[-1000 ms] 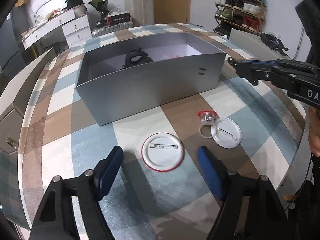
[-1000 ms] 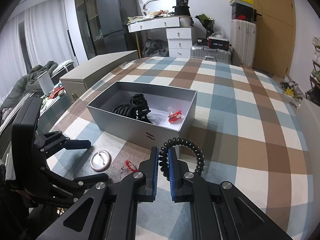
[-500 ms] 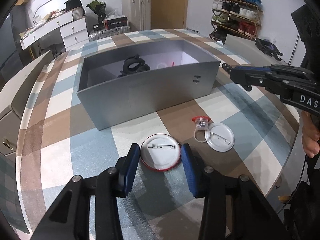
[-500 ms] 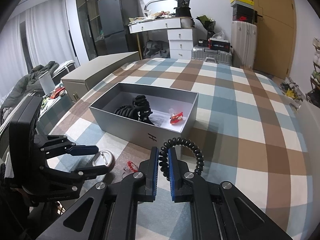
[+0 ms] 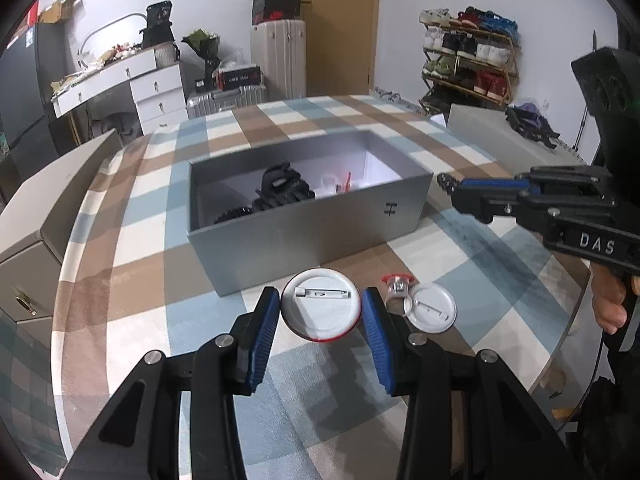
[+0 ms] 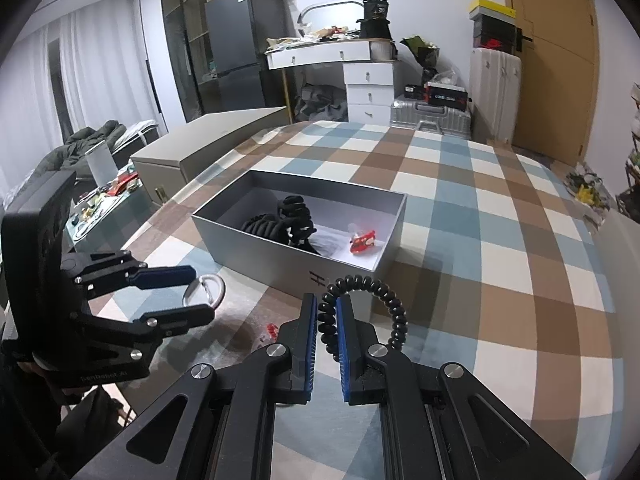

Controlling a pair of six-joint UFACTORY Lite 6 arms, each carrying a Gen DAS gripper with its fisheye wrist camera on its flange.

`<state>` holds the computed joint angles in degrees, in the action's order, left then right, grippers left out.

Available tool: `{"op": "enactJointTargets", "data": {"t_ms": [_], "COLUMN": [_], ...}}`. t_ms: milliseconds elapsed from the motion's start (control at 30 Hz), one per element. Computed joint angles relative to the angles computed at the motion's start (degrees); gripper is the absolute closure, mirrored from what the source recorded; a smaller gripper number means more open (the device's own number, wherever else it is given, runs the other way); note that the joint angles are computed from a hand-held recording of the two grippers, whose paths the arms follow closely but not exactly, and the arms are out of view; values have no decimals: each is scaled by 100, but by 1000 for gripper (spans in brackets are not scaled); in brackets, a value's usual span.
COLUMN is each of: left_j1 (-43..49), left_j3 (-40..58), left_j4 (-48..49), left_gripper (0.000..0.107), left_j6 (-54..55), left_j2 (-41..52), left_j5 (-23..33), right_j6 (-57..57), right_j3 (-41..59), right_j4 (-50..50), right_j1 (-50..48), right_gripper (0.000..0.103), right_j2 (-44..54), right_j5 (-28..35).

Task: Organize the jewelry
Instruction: 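Hold the coiled bracelet in the right tool while the left tool grasps the white round badge, then carry the bracelet and white badge into the grey box and open both tools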

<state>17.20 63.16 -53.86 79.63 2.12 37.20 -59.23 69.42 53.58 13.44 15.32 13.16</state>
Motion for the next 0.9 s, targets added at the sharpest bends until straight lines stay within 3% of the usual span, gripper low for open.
{"op": "enactJointTargets", "data": {"t_ms": [233,500,900], "left_j1": [213,325,420], "left_j3": [5,-5,272], "left_j4": [-614,-1161,-1505], "left_gripper": [70,70,70], "left_j6": [476,821,810], "left_j2": [-118,-239,-34], "left_j5": [120,-8,-88], "right_j6": [-782,-3413,-5312], "right_j3": [-69,-477,-716], "right_j4": [784,3613,6048], "right_j1": [-20,-86,-202], "right_gripper": [94,94,94], "right_j2": [-89,-507,-550], "right_j5": [121,187,837]}}
